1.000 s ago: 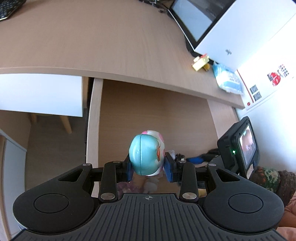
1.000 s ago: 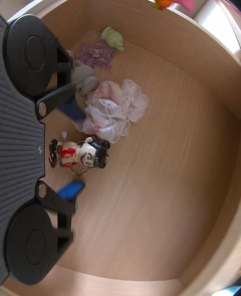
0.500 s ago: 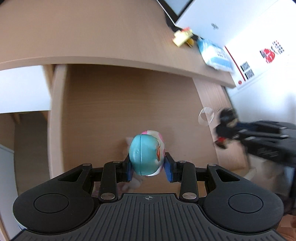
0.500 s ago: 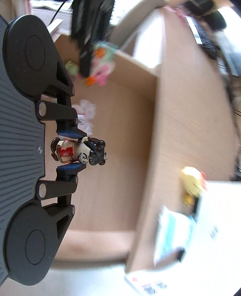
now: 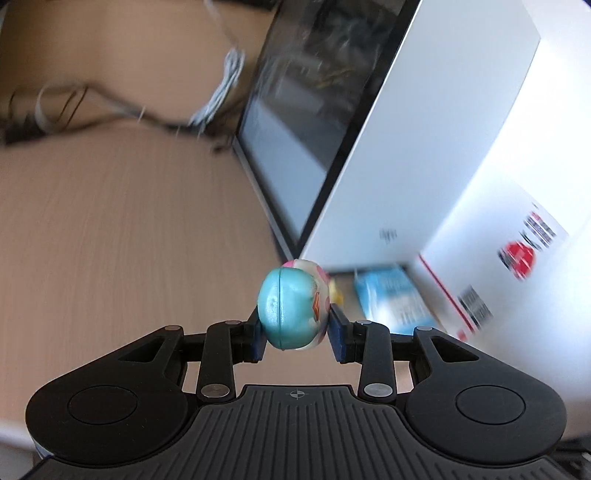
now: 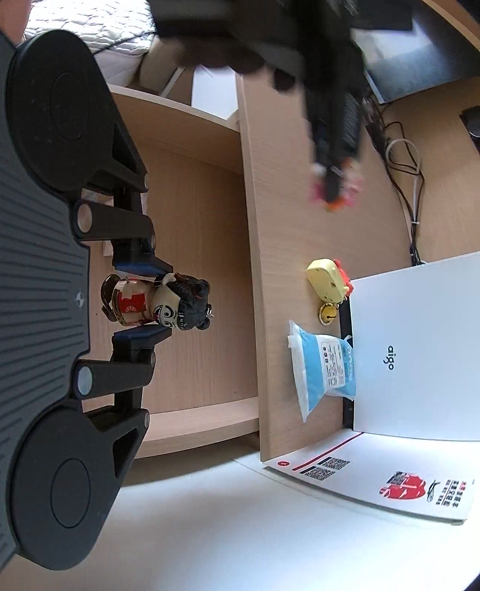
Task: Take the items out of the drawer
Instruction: 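Place the teal toy on the desktop with the left tool while the right tool places the figurine beside it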
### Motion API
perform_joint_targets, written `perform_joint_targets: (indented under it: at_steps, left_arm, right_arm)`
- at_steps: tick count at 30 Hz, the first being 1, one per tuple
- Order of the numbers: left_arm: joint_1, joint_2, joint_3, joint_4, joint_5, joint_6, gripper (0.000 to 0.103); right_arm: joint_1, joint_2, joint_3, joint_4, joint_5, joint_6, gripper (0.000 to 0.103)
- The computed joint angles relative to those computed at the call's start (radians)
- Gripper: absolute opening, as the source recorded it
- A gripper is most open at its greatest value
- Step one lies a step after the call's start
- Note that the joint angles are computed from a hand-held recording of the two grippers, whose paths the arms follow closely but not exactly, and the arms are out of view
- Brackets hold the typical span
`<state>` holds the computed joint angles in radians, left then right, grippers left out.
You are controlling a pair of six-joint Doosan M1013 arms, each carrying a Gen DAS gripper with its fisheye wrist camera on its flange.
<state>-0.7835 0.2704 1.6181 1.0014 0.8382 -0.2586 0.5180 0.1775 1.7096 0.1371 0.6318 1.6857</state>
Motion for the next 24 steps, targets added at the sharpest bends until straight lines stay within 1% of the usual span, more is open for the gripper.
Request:
perform_joint_targets:
  at_steps: [1,3,6,7,8,9,12,15,17,21,24]
  left_arm:
    - [0.009,0.012,-0.003,0.019,-0.005,-0.003,0.038]
    - [0.023,0.042,-0.021,0.000,0.011,0.030,0.038]
    - [0.029,0.086,-0.049,-0.027,0.069,0.091,0.038]
    - [0.030,0.099,-0.063,-0.046,0.088,0.120,0.038]
    - [0.035,0.106,-0.074,-0.093,0.102,0.169,0.038]
    - [0.040,0.109,-0.080,-0.134,0.110,0.205,0.039]
    - [0.042,0.106,-0.089,-0.227,0.138,0.306,0.039]
    - [0.038,0.101,-0.092,-0.273,0.165,0.399,0.039]
    - [0.039,0.086,-0.080,-0.304,0.150,0.393,0.039]
    - [0.037,0.039,-0.027,-0.346,0.068,0.298,0.039]
    - [0.014,0.010,0.004,-0.330,0.053,0.214,0.039]
  right_arm:
    - [0.001,-0.002,0.003,-0.006,-0.005,0.006,0.027]
    - [0.005,0.002,0.000,-0.033,-0.012,0.028,0.027]
    - [0.006,0.002,0.001,-0.054,-0.015,0.049,0.027]
    - [0.005,0.002,0.002,-0.055,-0.014,0.052,0.027]
    - [0.004,0.003,0.003,-0.059,-0.013,0.059,0.027]
    - [0.003,0.005,0.004,-0.062,-0.011,0.065,0.027]
    - [0.002,0.012,0.003,-0.072,0.005,0.087,0.027]
    - [0.003,0.018,-0.001,-0.073,0.009,0.089,0.027]
    - [0.004,0.021,-0.002,-0.067,0.007,0.079,0.027]
    - [0.006,0.033,-0.013,-0.064,0.005,0.062,0.027]
    - [0.000,0.039,-0.025,-0.050,-0.004,0.054,0.027]
